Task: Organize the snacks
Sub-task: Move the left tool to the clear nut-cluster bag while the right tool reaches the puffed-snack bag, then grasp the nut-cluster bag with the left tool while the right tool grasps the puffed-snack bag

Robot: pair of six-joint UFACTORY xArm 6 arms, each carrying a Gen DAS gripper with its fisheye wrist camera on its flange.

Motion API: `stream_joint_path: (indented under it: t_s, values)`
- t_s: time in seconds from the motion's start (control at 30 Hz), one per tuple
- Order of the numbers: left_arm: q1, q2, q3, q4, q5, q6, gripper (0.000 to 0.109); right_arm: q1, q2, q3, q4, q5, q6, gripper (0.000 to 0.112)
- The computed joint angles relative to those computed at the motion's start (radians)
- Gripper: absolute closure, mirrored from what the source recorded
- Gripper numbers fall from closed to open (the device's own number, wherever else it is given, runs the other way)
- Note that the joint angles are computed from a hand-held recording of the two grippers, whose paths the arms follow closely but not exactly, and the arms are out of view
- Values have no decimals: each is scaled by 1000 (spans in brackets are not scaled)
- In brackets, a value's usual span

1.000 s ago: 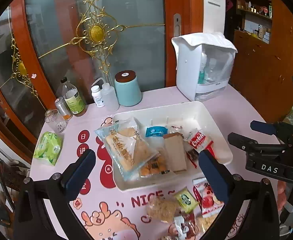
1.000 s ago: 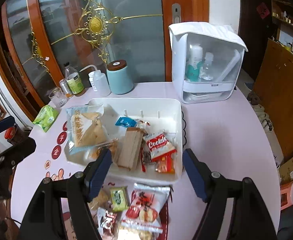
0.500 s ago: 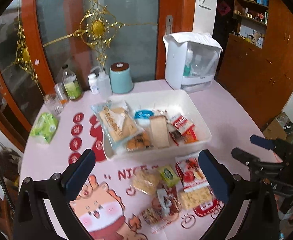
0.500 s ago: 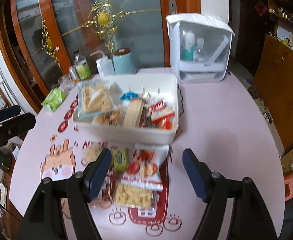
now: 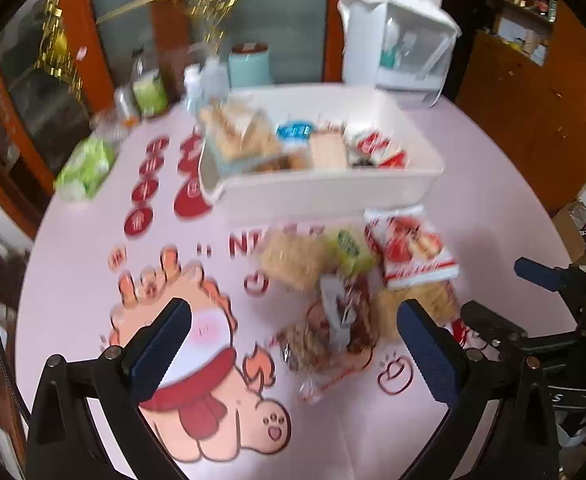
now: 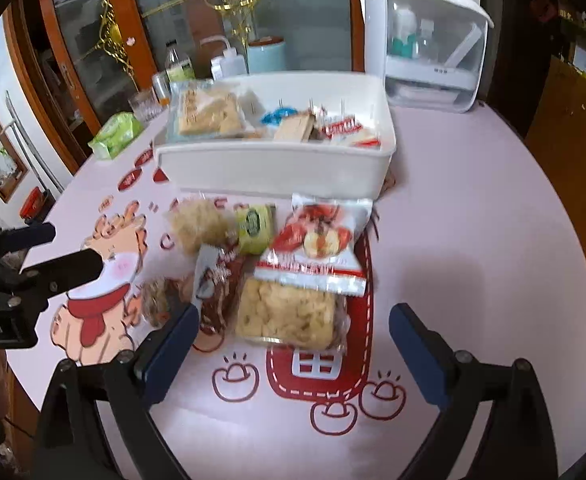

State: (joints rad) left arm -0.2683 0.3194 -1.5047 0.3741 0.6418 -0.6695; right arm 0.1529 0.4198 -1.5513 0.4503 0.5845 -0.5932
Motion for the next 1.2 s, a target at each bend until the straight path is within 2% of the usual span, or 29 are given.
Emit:
stream_joint_path:
  t_s: [0.33,0.57,0.9,1.03,1.2]
  values:
    - [23,79,35,-151,-2,16,6,10,110,-71,-91,64,69,16]
    - [40,161,-30,-272,28,74,6,17,199,-175,-133,101,121,15]
    - [70,258,-118,-357,76,69,6,22,278,-267,-160,164,180,15]
    - [78,278,-134,-361,89,46,6,35,281,-265,-194,147,185,15]
    - [65,296,-163,-305,121,-16,6,39,262,-226,-206,105,187,18]
